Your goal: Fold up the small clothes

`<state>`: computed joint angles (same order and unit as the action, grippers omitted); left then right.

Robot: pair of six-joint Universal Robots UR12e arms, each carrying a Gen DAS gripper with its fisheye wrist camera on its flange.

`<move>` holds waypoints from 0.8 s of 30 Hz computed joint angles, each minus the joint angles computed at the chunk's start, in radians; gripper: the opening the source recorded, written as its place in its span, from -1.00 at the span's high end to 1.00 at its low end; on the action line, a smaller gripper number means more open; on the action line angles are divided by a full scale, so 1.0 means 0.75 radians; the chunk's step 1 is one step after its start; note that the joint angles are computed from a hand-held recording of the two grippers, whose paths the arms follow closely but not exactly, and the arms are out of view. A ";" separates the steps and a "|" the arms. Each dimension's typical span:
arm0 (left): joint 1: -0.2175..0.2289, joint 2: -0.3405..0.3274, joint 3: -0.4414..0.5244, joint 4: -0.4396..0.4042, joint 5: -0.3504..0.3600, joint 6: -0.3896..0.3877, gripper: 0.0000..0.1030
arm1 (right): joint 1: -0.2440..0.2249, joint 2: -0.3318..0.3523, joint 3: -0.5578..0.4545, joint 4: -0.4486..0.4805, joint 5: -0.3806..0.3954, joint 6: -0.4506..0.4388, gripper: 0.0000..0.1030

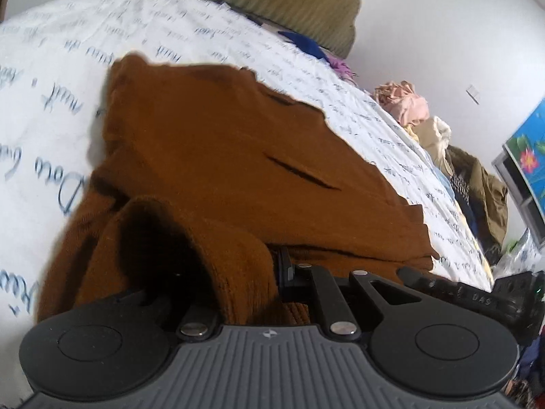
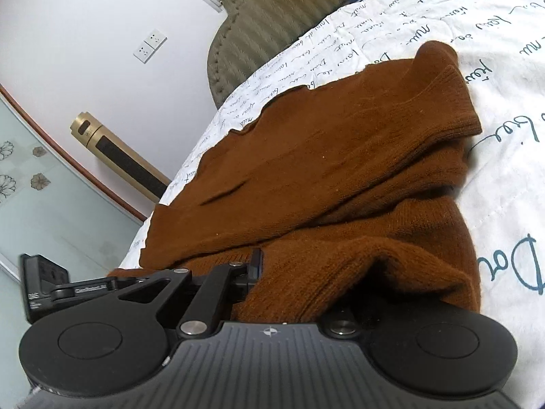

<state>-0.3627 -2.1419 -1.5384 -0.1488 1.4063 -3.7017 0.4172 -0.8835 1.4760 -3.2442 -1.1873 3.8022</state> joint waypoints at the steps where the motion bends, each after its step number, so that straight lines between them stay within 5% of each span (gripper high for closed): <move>1: -0.006 0.002 0.011 -0.025 0.025 0.049 0.85 | 0.003 -0.004 -0.001 -0.007 -0.007 -0.032 0.81; 7: -0.013 0.018 -0.002 -0.003 0.043 0.091 0.85 | 0.006 0.003 -0.036 -0.028 -0.019 -0.089 0.80; 11: -0.011 0.046 -0.043 0.068 0.030 0.106 0.85 | 0.002 0.008 -0.017 -0.145 -0.008 -0.027 0.77; 19: 0.012 -0.026 0.058 -0.014 0.039 -0.011 0.85 | 0.010 0.027 -0.088 0.014 -0.090 -0.082 0.77; 21: 0.016 -0.049 0.064 -0.003 0.030 -0.070 0.86 | 0.002 0.043 -0.102 0.101 -0.078 -0.055 0.80; 22: 0.015 -0.053 0.060 0.018 0.035 -0.075 0.86 | -0.003 0.052 -0.101 0.106 -0.073 0.001 0.96; 24: 0.011 -0.053 0.058 0.024 0.048 -0.074 0.86 | -0.013 0.062 -0.093 0.054 -0.038 0.076 0.96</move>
